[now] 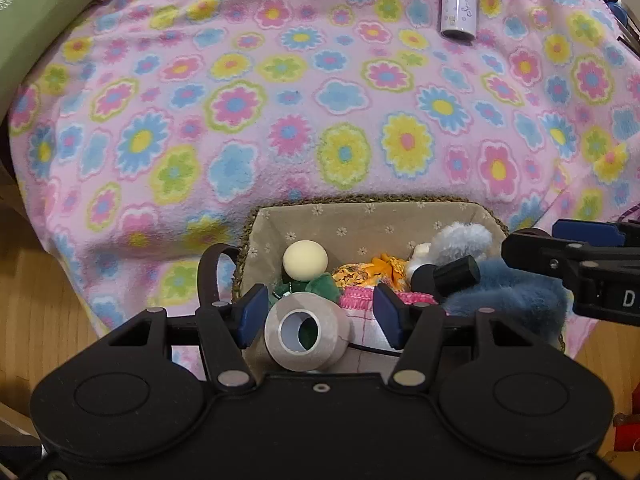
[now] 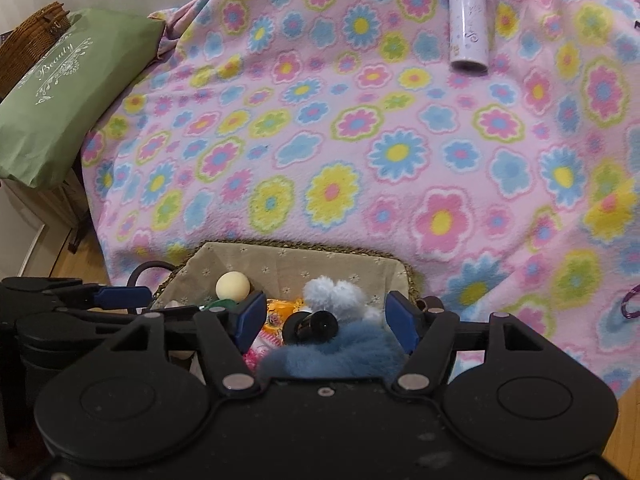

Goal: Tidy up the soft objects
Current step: 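Open the left tool to drop the tape roll while the right tool releases the brush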

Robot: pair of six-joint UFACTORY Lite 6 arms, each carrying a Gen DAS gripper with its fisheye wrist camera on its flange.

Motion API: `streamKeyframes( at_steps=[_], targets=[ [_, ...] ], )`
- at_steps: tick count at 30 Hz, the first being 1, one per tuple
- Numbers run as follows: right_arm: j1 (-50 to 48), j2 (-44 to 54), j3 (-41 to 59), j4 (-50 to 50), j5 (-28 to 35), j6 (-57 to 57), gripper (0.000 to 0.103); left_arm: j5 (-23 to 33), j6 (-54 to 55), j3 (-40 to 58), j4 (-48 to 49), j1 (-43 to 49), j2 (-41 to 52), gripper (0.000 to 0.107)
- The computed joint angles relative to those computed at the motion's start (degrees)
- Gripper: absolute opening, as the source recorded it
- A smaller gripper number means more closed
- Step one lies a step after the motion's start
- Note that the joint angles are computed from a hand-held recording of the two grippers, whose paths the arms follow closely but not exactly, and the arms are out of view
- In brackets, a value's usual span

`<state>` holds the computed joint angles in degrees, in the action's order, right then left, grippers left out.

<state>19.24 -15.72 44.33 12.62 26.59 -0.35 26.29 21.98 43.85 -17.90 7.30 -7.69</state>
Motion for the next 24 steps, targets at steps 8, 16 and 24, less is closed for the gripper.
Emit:
streamKeyframes(
  at_steps=[8, 16, 24],
  targets=[
    [1.3, -6.0, -3.3, -6.4, -0.2, 7.7, 0.077, -0.6, -5.6, -2.7, 4.0, -1.1, -4.8, 0.055],
    [1.0, -11.1, -6.1, -9.6, 1.4, 12.5, 0.085, -1.2, -11.9, -6.2, 8.8, -3.2, -10.7, 0.059],
    [4.3, -18.8, -9.7, -19.0, 3.0, 23.1, 0.093, -1.0, -18.1, -10.3, 13.3, -5.5, -17.9, 0.059]
  ],
)
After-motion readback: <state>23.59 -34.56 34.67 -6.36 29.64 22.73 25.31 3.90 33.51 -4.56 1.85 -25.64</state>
